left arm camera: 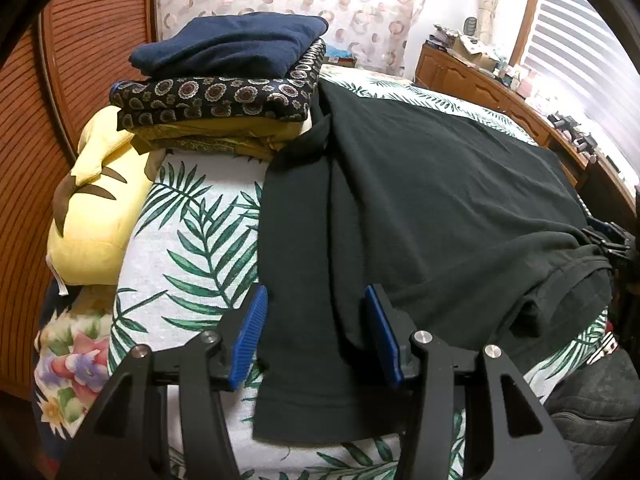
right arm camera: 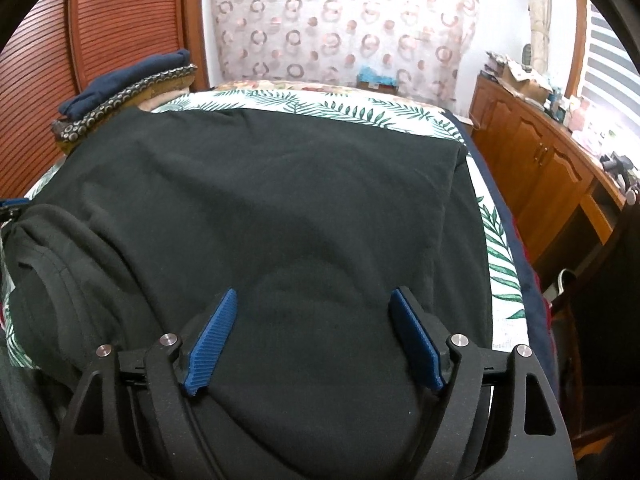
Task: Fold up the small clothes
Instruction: 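Press and smooth the folded shirt with both open grippers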
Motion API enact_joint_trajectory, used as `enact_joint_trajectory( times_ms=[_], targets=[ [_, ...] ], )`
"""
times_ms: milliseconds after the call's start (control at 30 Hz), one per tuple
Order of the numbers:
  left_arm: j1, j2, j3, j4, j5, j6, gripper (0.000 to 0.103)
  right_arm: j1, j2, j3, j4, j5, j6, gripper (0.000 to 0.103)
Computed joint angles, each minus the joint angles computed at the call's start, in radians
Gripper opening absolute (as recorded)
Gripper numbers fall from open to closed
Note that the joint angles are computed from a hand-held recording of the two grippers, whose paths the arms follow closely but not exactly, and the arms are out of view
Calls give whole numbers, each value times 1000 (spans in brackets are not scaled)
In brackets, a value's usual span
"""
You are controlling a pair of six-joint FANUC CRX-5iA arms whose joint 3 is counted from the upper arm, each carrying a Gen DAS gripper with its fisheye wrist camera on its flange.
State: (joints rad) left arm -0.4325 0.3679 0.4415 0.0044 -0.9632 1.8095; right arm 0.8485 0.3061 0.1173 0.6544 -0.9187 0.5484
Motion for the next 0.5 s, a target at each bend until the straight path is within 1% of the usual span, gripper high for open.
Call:
enact_joint_trajectory(
  times_ms=[133, 233, 333, 433, 500],
  targets=[
    [24, -13, -45, 92, 31, -44, 50, 0, 1, 0, 1, 2, -1, 84],
    [35, -23, -74, 136, 54, -70, 50, -2, 1, -3, 5, 6, -4, 84],
    [37, -26, -87, 150, 70, -75, 50, -1, 1, -3, 5, 6, -4, 84],
    [40, -29, -110, 197, 100, -109, 50, -1, 1, -3, 5, 7, -5, 84],
    [34, -29, -115, 197, 112, -125, 50, -1, 1, -4, 6, 7, -5, 84]
  ],
)
